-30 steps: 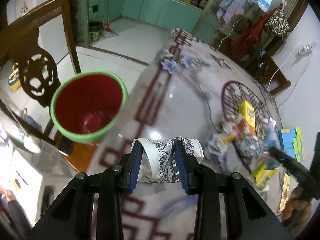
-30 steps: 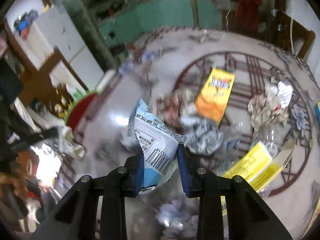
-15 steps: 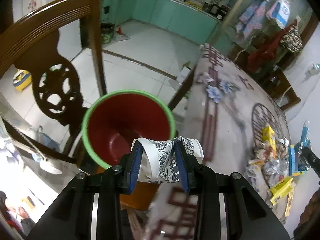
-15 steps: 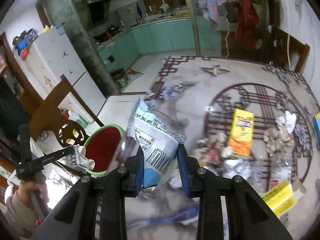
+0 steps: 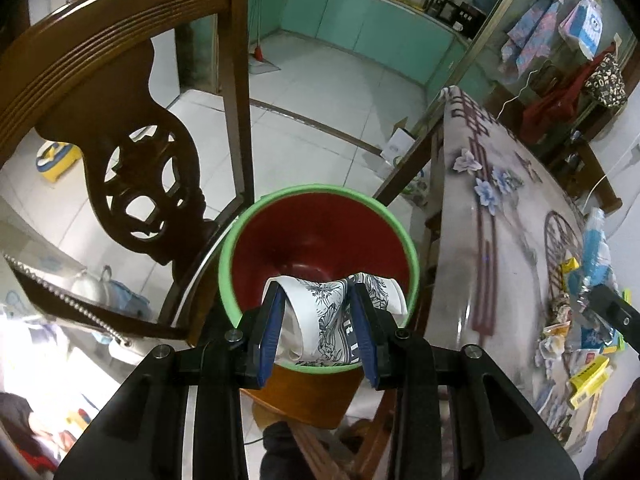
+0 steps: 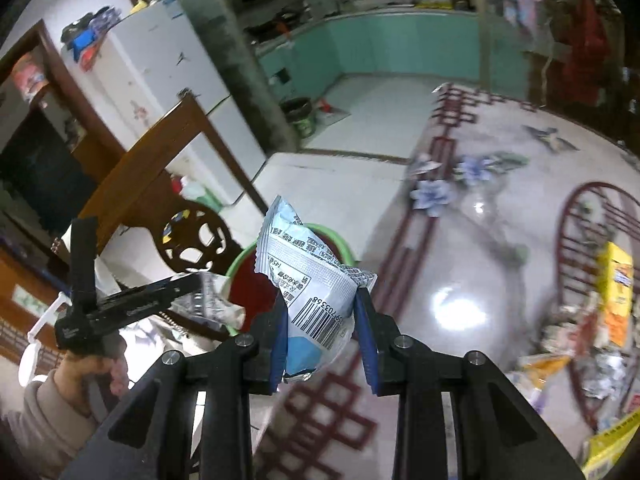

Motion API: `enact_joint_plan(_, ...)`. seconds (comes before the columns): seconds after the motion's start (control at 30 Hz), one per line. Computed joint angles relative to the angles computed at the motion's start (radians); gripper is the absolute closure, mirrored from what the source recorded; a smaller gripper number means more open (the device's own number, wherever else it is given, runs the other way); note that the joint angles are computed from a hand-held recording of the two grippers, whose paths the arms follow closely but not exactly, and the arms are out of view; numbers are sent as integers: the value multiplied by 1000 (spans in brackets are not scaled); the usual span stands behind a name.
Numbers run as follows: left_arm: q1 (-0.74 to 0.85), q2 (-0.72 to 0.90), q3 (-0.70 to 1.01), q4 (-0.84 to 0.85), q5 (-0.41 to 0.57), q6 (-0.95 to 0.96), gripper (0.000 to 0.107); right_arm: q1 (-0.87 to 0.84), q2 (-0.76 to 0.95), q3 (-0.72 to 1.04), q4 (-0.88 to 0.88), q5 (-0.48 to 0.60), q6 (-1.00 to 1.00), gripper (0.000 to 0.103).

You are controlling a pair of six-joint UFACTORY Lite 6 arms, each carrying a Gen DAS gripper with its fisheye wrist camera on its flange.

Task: Collect trash
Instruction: 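Carry both wrappers over the red bucket and open both grippers, then move both open grippers back over the table trash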

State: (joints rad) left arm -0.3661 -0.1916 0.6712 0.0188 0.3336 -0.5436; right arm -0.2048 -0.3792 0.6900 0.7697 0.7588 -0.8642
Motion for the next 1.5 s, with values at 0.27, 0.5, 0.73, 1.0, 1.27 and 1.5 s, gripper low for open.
enact_joint_plan(0.27,43,96,52,-123,-18,184,74,227,207,60,36,-183,76,75)
enact_joint_plan(0.5,87,185,109,-242,-30,343,74,287,340,141,34,-227,99,75)
enact_joint_plan(0.73,107,281,168,-219,-50,339,62,324,412,185,25,-263,89,64)
enact_joint_plan(1.0,88,268,177,42,-49,69,33,333,428,183,82,-314,27,44)
enact_joint_plan(1.27,-33,115,165,403,51,-312,25,260,318,122,112,-276,9,44)
enact_joint_plan(1.5,-99,-3,149,533,150,-470,24,116,111,16,95,-179,12,44)
